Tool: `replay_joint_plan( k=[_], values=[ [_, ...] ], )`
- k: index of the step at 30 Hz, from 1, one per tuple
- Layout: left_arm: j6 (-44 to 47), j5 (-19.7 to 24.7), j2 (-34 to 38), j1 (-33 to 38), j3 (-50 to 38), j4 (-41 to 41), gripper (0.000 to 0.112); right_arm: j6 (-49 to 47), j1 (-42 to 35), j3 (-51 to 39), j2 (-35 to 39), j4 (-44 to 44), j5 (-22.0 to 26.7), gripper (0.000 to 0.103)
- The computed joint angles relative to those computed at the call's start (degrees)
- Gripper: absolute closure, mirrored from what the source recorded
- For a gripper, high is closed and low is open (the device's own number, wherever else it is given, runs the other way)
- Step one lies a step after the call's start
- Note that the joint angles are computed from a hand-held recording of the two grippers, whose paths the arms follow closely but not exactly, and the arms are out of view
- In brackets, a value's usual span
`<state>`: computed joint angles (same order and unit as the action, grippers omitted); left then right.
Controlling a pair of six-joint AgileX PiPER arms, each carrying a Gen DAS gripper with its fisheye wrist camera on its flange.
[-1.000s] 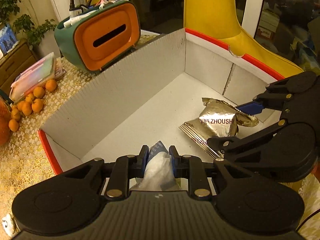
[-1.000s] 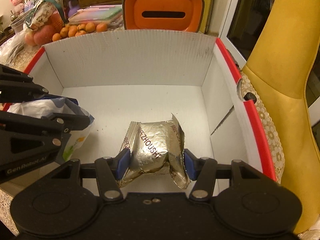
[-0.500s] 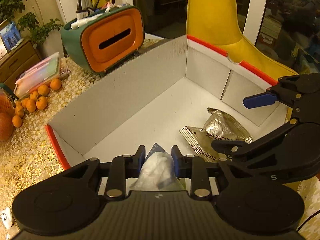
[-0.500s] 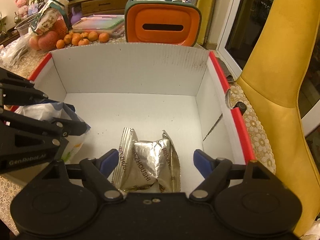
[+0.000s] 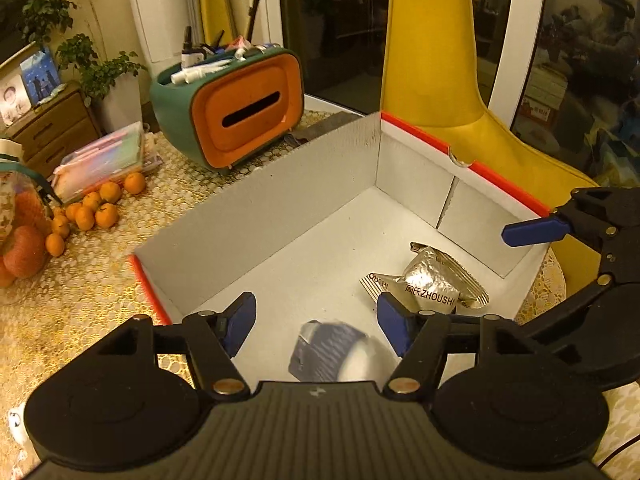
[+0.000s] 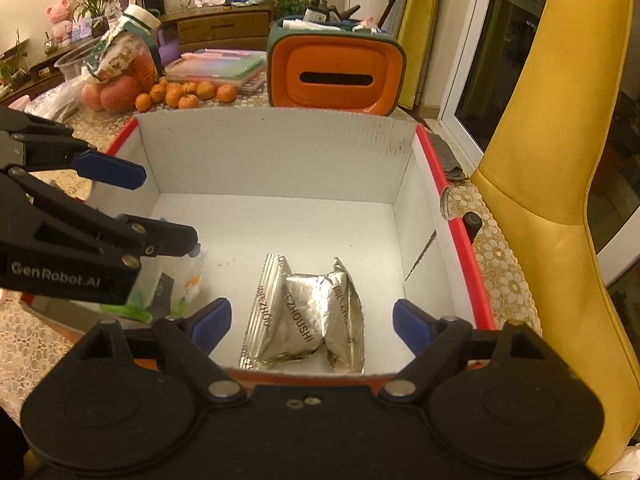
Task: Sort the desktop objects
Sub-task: 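Open the right tool to drop the foil packet while the left tool releases the bag into the box, then withdraw both tools from the box back over the table items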
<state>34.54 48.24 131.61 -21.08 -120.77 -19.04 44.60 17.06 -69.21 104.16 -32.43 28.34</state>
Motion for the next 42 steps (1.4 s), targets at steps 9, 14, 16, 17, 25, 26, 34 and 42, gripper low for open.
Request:
replay_joint_plan(
  k=[9, 14, 16, 17, 25, 26, 34, 42],
  values=[
    [8.8, -5.8, -11.2, 3.4, 16.2, -6.8, 0.046, 5.8, 4.0, 3.5, -5.6, -3.0, 0.4, 0.015],
    [13.6, -7.8, -17.3, 6.1, 24.8, -11.8, 0.046, 9.6, 7.1, 4.2, -8.2, -4.8, 1.4, 0.015],
    [16.1, -8.4, -19.7, 7.4, 28.1, -14.2, 0.046, 11.5, 8.6, 4.2, -8.8, -5.9, 2.1, 0.015],
    [17.7, -8.5, -21.0, 8.1, 29.8, -15.5, 0.046, 12.4, 9.5, 4.2, -9.1, -6.5, 2.5, 0.015],
    [26.4, -10.3, -28.7, 13.7, 40.0, -22.5, 0.046, 17.3, 16.7, 2.2, -9.3, -10.1, 5.9, 0.015],
    [27.2, -10.6, -29.5, 14.5, 41.0, -23.0, 0.046, 17.6, 17.3, 1.9, -9.2, -9.9, 5.8, 0.015],
    [36.1, -11.2, -34.0, 23.5, 47.9, -29.4, 0.046, 22.0, 23.1, -0.8, -6.4, -12.2, 5.7, 0.015],
    [44.7, -8.7, -35.8, 33.2, 52.7, -34.9, 0.046, 26.3, 28.8, -6.1, -1.0, -16.1, 7.5, 0.015]
  ],
)
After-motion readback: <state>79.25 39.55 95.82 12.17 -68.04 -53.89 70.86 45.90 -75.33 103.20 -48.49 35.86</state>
